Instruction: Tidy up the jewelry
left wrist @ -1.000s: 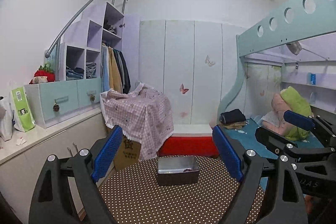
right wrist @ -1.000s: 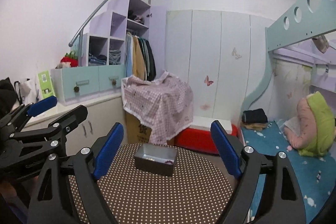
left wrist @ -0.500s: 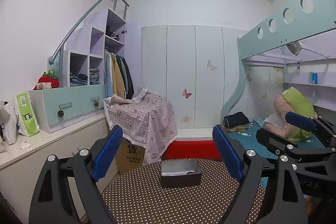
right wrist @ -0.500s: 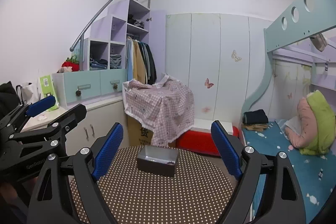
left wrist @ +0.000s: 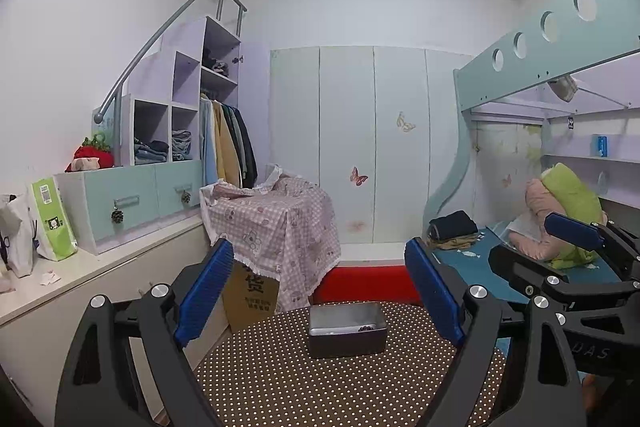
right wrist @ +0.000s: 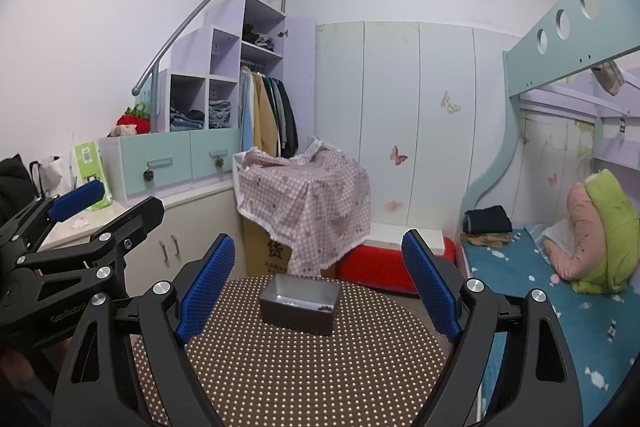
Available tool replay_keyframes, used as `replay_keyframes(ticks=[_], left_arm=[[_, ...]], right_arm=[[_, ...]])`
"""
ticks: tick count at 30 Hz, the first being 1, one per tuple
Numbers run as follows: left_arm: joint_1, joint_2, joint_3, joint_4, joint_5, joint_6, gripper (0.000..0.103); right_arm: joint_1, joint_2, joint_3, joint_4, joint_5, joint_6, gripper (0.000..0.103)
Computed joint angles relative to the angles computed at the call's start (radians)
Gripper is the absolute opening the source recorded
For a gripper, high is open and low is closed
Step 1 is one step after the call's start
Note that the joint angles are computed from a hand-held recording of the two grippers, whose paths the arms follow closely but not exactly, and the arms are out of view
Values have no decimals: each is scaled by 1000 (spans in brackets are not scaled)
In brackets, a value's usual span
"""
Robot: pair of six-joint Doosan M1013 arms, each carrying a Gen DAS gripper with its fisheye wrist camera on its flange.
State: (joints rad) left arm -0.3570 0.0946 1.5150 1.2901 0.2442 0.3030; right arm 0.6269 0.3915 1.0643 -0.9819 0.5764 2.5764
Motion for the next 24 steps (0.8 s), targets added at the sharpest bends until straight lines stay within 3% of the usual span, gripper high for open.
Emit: replay_keyframes(ticks=[24], left_arm=[[16,17,-17,-37,-12,44,85]], right_arm=[[-6,11,-4,19,-4,-4,83]])
